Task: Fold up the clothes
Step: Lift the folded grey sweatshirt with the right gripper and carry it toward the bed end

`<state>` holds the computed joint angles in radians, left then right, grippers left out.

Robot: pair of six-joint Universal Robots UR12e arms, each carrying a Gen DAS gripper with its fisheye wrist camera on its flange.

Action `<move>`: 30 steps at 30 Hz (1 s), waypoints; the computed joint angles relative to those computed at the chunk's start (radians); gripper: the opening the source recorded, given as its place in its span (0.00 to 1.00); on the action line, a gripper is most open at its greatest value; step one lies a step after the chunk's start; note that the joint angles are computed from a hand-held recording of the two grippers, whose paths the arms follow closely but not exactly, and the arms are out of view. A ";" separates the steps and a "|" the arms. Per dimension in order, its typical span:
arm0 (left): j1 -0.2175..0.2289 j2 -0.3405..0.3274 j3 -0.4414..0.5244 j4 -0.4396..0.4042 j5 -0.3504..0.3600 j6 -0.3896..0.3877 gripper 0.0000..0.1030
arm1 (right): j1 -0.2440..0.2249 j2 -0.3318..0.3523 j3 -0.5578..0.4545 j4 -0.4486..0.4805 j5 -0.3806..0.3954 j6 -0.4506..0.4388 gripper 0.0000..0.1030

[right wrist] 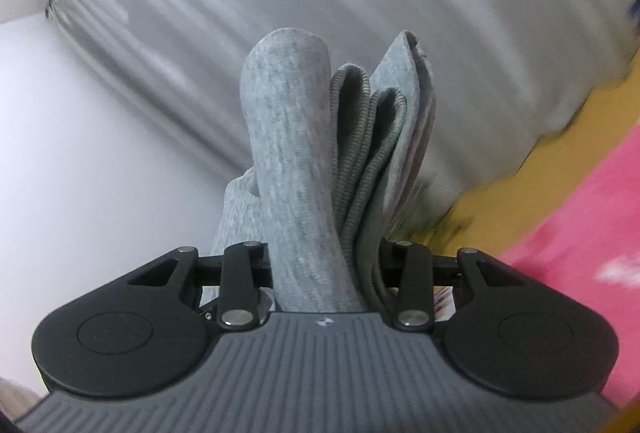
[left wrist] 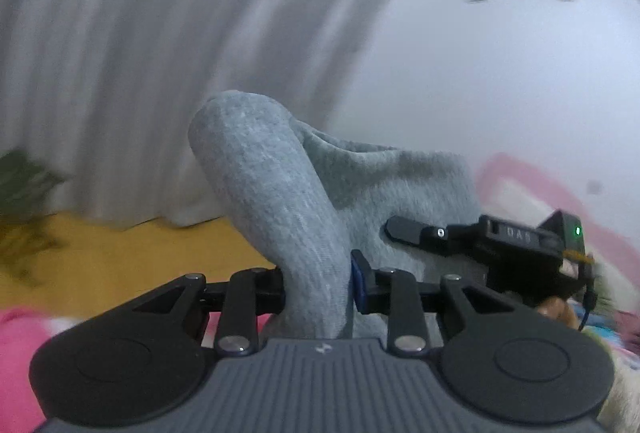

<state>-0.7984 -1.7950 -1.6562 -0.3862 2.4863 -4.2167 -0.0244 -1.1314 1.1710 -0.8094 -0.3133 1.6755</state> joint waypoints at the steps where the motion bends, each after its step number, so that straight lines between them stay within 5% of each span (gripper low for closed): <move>1: -0.001 0.024 -0.021 -0.082 0.006 -0.087 0.27 | 0.026 0.020 -0.020 0.001 -0.032 0.026 0.36; 5: 0.002 0.086 -0.078 -0.358 -0.029 -0.378 0.28 | 0.119 0.087 -0.073 -0.032 -0.181 0.144 0.36; 12: 0.057 0.133 -0.211 -0.473 -0.277 -0.692 0.29 | 0.228 0.165 -0.065 -0.210 -0.450 0.424 0.36; 19: 0.045 0.168 -0.279 -0.405 -0.268 -0.640 0.32 | 0.209 0.210 -0.091 -0.101 -0.445 0.405 0.37; 25: 0.060 0.183 -0.275 -0.431 -0.315 -0.585 0.47 | 0.217 0.224 -0.134 -0.129 -0.488 0.414 0.54; 30: 0.029 0.197 -0.216 -0.626 -0.242 -0.588 0.46 | 0.159 0.128 -0.042 -0.414 -0.451 0.406 0.60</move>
<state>-0.7694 -1.5978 -1.8718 -1.0119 2.2446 -4.8049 0.1348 -1.0038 1.1293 -1.2235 -0.7641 2.0815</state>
